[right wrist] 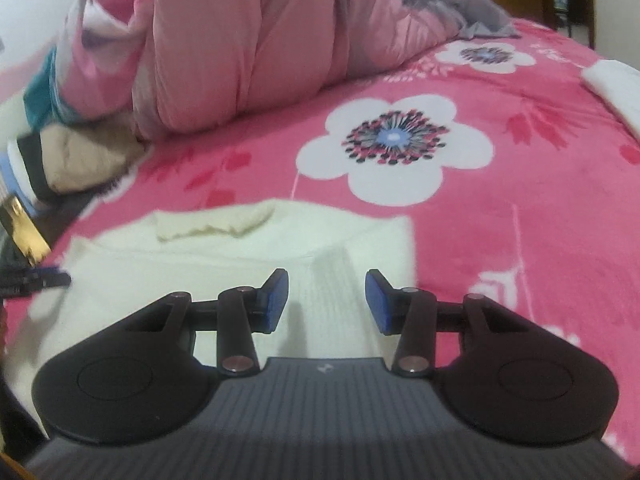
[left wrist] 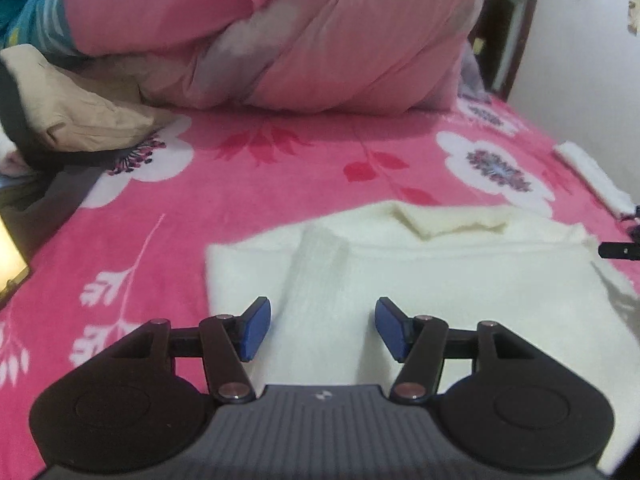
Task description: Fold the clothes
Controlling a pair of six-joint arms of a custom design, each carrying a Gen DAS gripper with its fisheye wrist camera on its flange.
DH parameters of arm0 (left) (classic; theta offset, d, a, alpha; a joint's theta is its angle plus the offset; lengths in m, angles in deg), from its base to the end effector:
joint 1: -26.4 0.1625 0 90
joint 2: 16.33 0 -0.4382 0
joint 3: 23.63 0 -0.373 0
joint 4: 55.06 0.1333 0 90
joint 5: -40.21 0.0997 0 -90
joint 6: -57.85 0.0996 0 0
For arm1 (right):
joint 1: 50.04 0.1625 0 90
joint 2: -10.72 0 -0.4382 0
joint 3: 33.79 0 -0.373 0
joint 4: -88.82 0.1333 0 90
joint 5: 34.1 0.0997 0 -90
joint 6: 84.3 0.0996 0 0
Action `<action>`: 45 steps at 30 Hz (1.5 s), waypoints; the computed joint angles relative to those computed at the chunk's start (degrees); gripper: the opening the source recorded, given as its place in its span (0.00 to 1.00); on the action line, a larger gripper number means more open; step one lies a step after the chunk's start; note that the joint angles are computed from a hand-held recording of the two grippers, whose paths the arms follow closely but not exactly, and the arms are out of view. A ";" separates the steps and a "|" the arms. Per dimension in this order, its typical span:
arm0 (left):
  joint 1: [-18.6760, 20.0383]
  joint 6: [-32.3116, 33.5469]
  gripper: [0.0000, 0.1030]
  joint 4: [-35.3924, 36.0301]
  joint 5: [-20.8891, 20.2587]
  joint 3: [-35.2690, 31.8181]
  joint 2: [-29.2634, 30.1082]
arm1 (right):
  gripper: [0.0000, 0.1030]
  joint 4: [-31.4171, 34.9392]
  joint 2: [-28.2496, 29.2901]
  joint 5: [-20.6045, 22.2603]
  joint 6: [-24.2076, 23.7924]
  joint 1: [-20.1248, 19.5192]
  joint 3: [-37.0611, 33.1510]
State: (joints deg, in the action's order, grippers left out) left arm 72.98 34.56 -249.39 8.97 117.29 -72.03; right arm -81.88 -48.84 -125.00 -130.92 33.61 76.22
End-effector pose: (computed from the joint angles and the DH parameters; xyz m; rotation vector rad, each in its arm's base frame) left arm -0.1088 -0.4328 0.1366 0.1835 2.2561 -1.0144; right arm 0.0650 -0.6067 0.2169 0.9637 -2.6457 0.6713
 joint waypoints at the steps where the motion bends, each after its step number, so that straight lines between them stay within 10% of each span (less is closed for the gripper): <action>1: 0.72 0.86 0.56 -0.35 -0.55 -0.55 0.22 | 0.40 1.70 0.36 -0.57 -0.02 0.11 -0.78; 15: 0.98 11.50 0.09 -8.44 2.61 -3.18 5.06 | 0.06 -4.39 1.57 -0.93 -2.50 0.66 0.65; 25: 2.27 14.63 0.09 -14.02 3.68 -7.32 2.45 | 0.05 -11.31 2.90 3.24 -1.04 4.52 -2.27; 34: 10.67 8.53 0.11 -7.47 -3.35 -10.70 3.23 | 0.07 -7.99 14.90 -6.71 -4.05 4.30 -12.71; 39: 9.39 8.45 0.38 -10.88 -3.41 -7.34 1.27 | 0.25 -11.21 13.59 -7.51 -1.45 4.96 -12.17; 42: 7.77 7.82 0.43 -13.73 -4.07 -4.59 0.39 | 0.26 -14.20 11.47 -3.45 -6.21 6.44 -9.25; 45: 7.07 6.03 0.38 -13.15 -4.89 -3.22 0.44 | 0.25 -2.00 10.67 2.24 -14.74 8.49 -8.87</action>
